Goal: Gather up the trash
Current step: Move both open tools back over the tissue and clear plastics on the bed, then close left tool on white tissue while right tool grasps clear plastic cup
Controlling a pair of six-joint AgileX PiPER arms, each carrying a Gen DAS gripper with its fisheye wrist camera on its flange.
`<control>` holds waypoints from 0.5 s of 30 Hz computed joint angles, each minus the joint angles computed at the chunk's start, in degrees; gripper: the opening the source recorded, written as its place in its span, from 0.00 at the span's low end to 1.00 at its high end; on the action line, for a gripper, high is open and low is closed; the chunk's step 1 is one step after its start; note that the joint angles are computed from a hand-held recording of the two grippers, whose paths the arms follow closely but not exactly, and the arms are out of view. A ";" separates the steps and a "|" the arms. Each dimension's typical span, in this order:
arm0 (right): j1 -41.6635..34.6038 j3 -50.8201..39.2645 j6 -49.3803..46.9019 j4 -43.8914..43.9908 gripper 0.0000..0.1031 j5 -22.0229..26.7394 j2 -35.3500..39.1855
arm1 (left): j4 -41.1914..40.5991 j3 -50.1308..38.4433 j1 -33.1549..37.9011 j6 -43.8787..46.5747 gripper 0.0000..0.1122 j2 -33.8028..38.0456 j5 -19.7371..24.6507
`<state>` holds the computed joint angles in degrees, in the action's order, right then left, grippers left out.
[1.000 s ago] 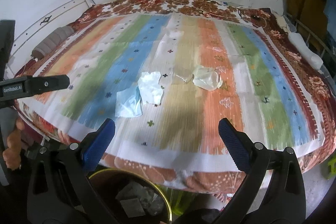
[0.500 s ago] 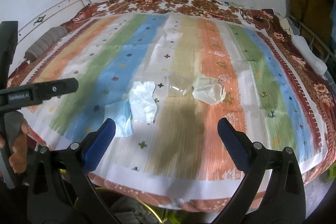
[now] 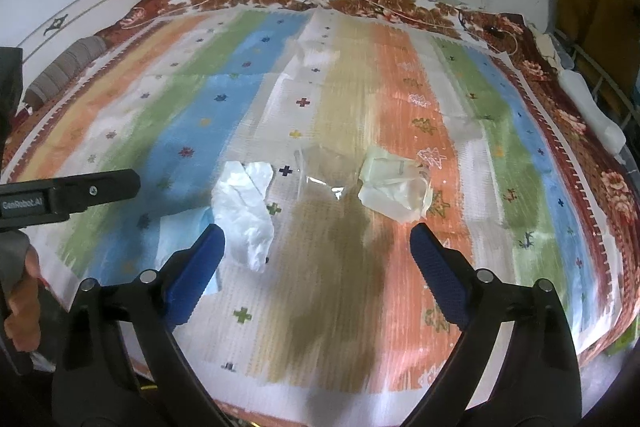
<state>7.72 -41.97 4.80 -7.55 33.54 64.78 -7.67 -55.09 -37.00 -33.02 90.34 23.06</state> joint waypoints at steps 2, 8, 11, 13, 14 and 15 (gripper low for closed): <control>-0.20 -0.90 0.45 -0.36 0.84 -1.16 2.13 | -1.33 -0.73 0.65 1.47 0.73 1.29 -0.34; 0.31 -3.06 3.05 -2.90 0.79 -5.22 8.77 | -6.16 -2.64 2.44 7.38 0.67 5.46 -0.94; 0.98 -3.60 5.30 -5.26 0.77 -7.25 11.53 | -10.70 -3.13 3.73 12.09 0.65 7.23 -1.57; 1.09 -3.82 6.22 -6.16 0.73 -8.84 13.48 | -14.06 -3.51 4.43 15.40 0.63 8.41 -2.01; 1.07 -3.92 6.67 -6.60 0.72 -9.59 14.45 | -15.79 -3.95 4.76 17.10 0.62 9.23 -2.16; 1.07 -4.01 7.25 -7.13 0.70 -10.35 15.54 | -17.35 -4.38 5.01 18.60 0.62 10.05 -2.36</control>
